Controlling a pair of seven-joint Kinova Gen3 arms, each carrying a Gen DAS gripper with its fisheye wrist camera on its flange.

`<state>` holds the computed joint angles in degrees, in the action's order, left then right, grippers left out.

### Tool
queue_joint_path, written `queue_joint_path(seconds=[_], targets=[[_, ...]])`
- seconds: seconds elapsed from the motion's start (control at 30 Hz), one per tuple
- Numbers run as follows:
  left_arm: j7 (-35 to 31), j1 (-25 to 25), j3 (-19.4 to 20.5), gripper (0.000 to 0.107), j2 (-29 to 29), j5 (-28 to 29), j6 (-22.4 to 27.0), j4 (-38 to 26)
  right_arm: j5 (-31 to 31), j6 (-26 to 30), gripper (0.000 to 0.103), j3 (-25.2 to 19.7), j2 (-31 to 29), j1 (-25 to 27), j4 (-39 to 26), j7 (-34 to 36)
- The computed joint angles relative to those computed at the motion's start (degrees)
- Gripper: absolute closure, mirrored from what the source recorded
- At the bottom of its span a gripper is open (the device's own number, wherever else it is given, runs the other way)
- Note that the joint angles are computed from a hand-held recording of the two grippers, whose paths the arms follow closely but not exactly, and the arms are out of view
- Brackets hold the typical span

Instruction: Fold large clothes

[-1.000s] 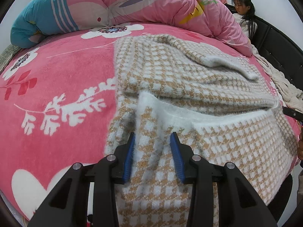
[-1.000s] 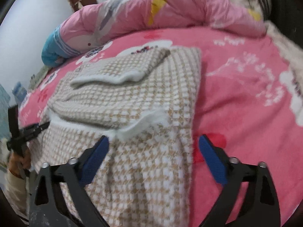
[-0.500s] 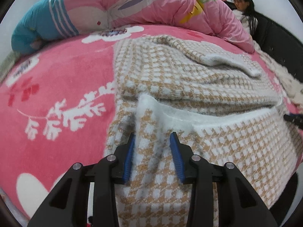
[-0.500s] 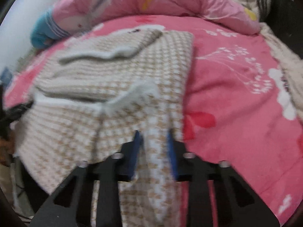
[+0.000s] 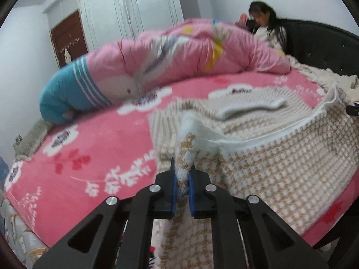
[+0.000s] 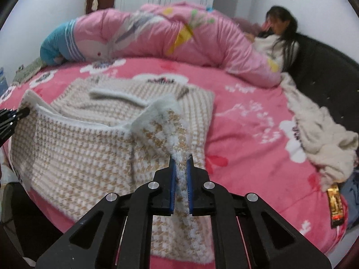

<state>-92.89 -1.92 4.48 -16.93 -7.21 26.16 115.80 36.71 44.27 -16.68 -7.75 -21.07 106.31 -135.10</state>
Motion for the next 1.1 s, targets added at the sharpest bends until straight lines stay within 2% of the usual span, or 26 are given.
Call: queue_joint_path(seconds=[0.07, 0.17, 0.27, 0.4, 0.5, 0.6, 0.7, 0.77, 0.83, 0.9, 0.97, 1.0, 1.03, 1.07, 1.1], targets=[[1.1, 1.84, -1.21, 0.099, -1.31, -0.72, 0.22, -0.52, -0.33, -1.15, 0.097, 0.37, -1.41, 0.4, 0.07, -0.44], [2.09, 8.69, -6.71, 0.099, -1.21, -2.94, -0.22, -2.41, -2.65, -3.68, 0.097, 1.55, -2.09, 1.63, -0.59, 2.27], [-3.42, 12.05, -10.9, 0.099, 0.69, 1.44, -1.17, -5.39, -5.05, -6.5, 0.097, 3.32, 0.18, 3.0, -3.54, 6.49], [-9.55, 17.44, -17.47, 0.099, 6.1, 7.07, -2.28, -11.81, -9.4, -9.92, 0.097, 6.54, 5.11, 3.85, -9.32, 12.81], [-12.79, 15.9, -17.73, 0.099, 11.92, 9.66, 0.34, -19.6, -11.55, -10.72, 0.097, 8.33, 9.03, 4.26, -14.72, 16.26], [-16.66, 15.18, -20.26, 0.099, 19.16, 16.02, 1.68, -27.56, -18.18, -11.26, 0.097, 10.66, 14.62, 5.4, -21.93, 22.76], [-18.92, 7.97, -15.54, 0.099, 27.0, 20.85, 4.55, -35.52, -25.17, -9.77, 0.097, 10.53, 21.58, 8.45, -29.79, 28.4], [-17.35, 2.85, -10.35, 0.099, 32.31, 20.32, 7.6, -40.83, -29.83, -7.86, 0.097, 10.62, 26.78, 10.1, -34.96, 31.16], [-13.93, -0.1, -6.4, 0.099, 37.62, 16.55, 12.24, -46.14, -33.95, -4.8, 0.097, 12.35, 31.02, 9.99, -39.23, 33.54], [-10.17, 0.05, -5.63, 0.099, 42.83, 11.91, 16.9, -51.36, -36.39, -0.85, 0.097, 12.66, 35.65, 10.82, -43.4, 34.81], [-6.36, -2.0, -2.17, 0.091, 47.41, 8.46, 21.56, -55.03, -38.82, 3.74, 0.095, 12.71, 39.33, 11.99, -47.15, 35.5], [-5.01, -3.85, 0.09, 0.086, 49.15, 7.73, 23.89, -56.47, -40.83, 6.07, 0.09, 12.17, 41.17, 13.32, -48.8, 36.19], [-3.41, -5.21, 1.81, 0.073, 50.23, 7.21, 26.22, -58.09, -42.31, 7.77, 0.083, 12.09, 42.29, 14.25, -49.88, 36.21], [-1.47, -7.18, 3.77, 0.061, 51.15, 7.14, 28.54, -60.3, -43.49, 8.53, 0.066, 12.03, 42.49, 15.1, -49.99, 36.4], [-0.01, -9.38, 5.92, 0.057, 51.29, 7.23, 29.93, -61.51, -44.16, 8.36, 0.055, 12.09, 41.91, 15.62, -49.15, 36.69]])
